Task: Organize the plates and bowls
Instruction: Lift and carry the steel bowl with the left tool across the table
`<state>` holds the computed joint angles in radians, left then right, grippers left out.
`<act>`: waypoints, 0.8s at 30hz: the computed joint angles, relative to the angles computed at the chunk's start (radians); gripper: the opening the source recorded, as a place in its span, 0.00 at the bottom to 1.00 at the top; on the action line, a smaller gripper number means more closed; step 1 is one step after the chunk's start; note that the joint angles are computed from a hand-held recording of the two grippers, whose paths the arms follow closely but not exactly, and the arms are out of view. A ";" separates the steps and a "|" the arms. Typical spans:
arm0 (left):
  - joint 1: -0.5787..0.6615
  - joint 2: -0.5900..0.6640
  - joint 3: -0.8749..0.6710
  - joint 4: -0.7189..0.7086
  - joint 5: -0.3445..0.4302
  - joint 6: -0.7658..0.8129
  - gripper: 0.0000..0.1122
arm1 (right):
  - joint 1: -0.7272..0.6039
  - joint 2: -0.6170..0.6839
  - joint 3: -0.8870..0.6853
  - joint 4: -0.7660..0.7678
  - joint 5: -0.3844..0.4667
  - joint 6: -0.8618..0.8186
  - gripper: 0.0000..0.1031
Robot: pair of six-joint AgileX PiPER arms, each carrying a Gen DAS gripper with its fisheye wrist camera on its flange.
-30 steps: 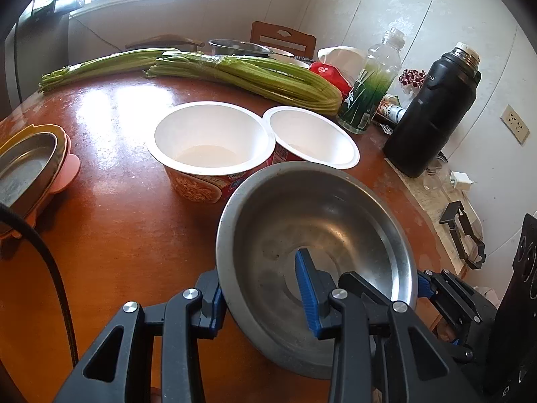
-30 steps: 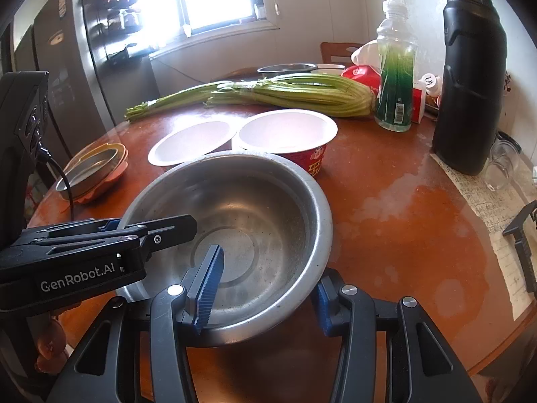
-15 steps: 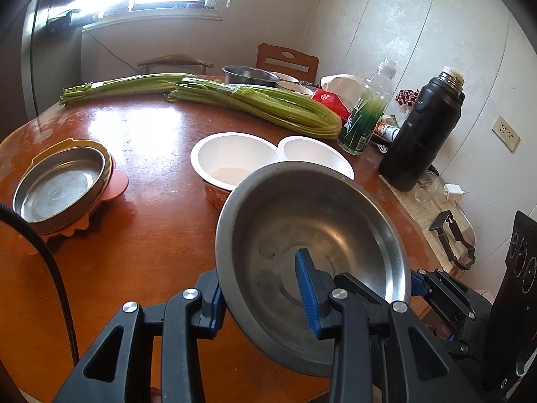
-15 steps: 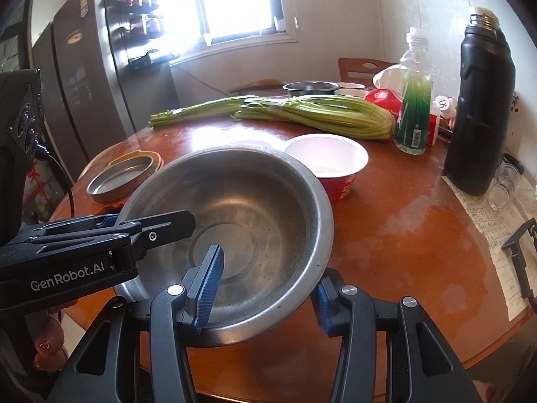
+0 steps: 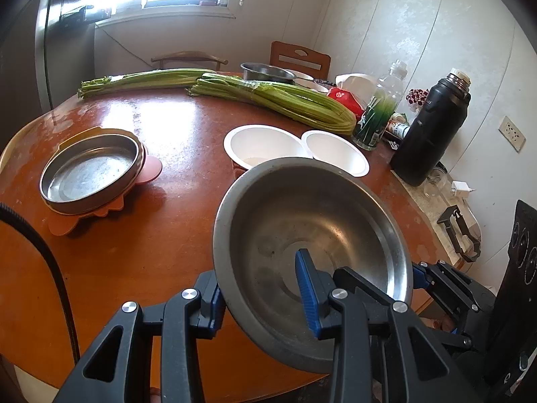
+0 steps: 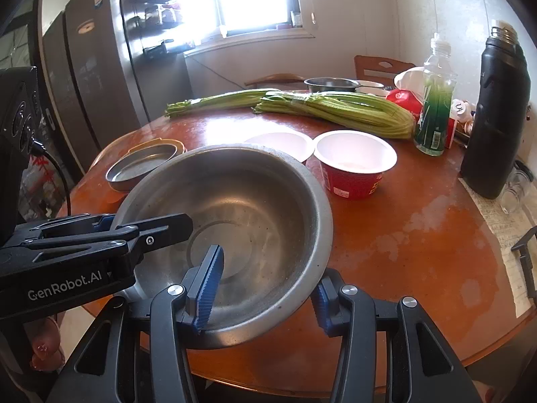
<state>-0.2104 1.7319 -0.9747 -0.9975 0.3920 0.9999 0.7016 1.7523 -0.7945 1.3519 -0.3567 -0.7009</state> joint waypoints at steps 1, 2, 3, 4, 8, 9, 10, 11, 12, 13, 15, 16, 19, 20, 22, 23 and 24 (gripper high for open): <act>0.002 0.000 0.004 -0.003 -0.002 0.007 0.34 | 0.002 0.004 -0.005 0.009 0.001 -0.009 0.49; 0.006 0.002 0.007 -0.010 -0.002 0.018 0.34 | 0.006 0.008 -0.010 0.020 0.001 -0.019 0.49; 0.011 0.007 0.003 0.003 0.004 0.006 0.34 | 0.007 0.012 -0.014 0.020 0.001 -0.020 0.49; 0.017 0.011 0.002 0.004 0.008 0.004 0.34 | 0.008 0.020 -0.021 0.028 0.004 -0.028 0.49; 0.037 0.020 0.003 -0.015 0.019 0.044 0.34 | 0.011 0.043 -0.040 0.042 0.020 -0.043 0.49; 0.043 0.025 0.001 -0.023 0.026 0.051 0.34 | 0.010 0.049 -0.044 0.033 0.026 -0.037 0.49; 0.048 0.030 0.001 -0.023 0.026 0.051 0.34 | 0.012 0.053 -0.049 0.038 0.028 -0.044 0.49; 0.049 0.033 0.002 -0.022 0.024 0.050 0.34 | 0.013 0.061 -0.057 0.058 0.029 -0.064 0.49; 0.049 0.040 0.002 -0.018 0.018 0.050 0.34 | 0.013 0.067 -0.063 0.067 0.031 -0.075 0.49; 0.046 0.047 0.003 -0.009 0.009 0.043 0.34 | 0.014 0.073 -0.068 0.071 0.032 -0.082 0.49; 0.042 0.062 -0.008 0.018 0.004 0.015 0.34 | 0.016 0.087 -0.078 0.084 0.033 -0.091 0.49; 0.045 0.070 -0.012 0.017 0.007 0.015 0.34 | 0.014 0.095 -0.081 0.082 0.037 -0.087 0.49; 0.056 0.083 -0.017 -0.001 0.014 0.040 0.34 | 0.016 0.111 -0.087 0.075 0.044 -0.074 0.49; 0.058 0.089 -0.020 0.001 0.014 0.037 0.34 | 0.015 0.116 -0.090 0.079 0.047 -0.075 0.49; 0.060 0.096 -0.023 0.003 0.013 0.041 0.34 | 0.017 0.121 -0.093 0.080 0.048 -0.073 0.49; 0.059 0.100 -0.023 0.000 0.008 0.046 0.34 | 0.020 0.122 -0.092 0.077 0.046 -0.069 0.49; 0.060 0.103 -0.024 0.000 0.009 0.049 0.34 | 0.021 0.125 -0.096 0.095 0.045 -0.090 0.49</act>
<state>-0.1506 1.8352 -0.9983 -0.9975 0.4006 1.0491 0.7222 1.8771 -0.8902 1.4470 -0.3115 -0.7910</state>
